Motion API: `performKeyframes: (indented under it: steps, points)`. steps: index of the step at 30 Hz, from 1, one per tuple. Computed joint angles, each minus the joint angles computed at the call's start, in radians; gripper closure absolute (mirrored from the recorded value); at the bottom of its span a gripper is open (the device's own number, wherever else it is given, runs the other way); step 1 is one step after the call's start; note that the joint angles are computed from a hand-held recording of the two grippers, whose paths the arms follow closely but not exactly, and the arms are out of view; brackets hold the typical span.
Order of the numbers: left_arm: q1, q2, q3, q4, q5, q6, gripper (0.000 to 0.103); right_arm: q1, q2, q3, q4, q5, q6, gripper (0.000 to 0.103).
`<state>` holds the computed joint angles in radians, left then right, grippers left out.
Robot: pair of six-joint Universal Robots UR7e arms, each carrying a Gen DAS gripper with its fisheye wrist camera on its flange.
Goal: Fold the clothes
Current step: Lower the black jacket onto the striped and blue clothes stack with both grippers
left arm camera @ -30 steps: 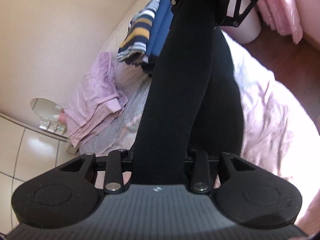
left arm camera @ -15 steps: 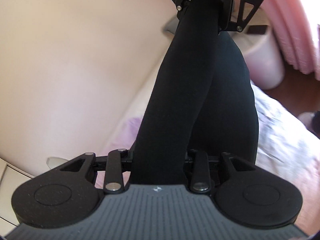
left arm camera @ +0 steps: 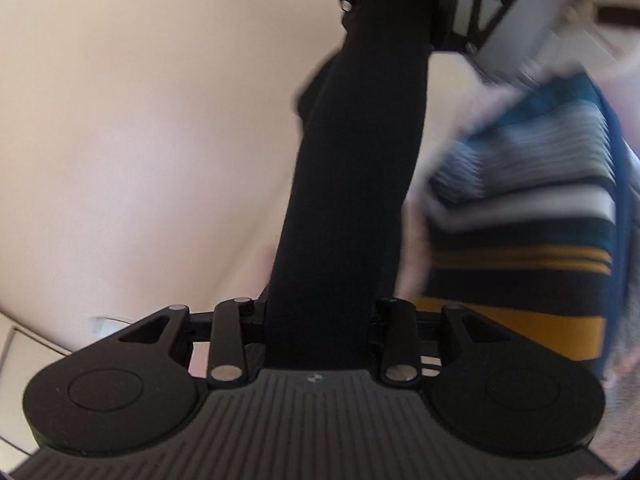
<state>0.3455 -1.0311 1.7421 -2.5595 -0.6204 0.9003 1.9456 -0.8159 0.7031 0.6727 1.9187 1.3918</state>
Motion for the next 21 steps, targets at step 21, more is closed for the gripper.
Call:
performKeyframes:
  steps: [21]
  points:
    - [-0.046,-0.028,0.235,-0.202,-0.036,-0.016,0.066,-0.071,-0.135,0.352,-0.127,0.084,-0.02,0.064]
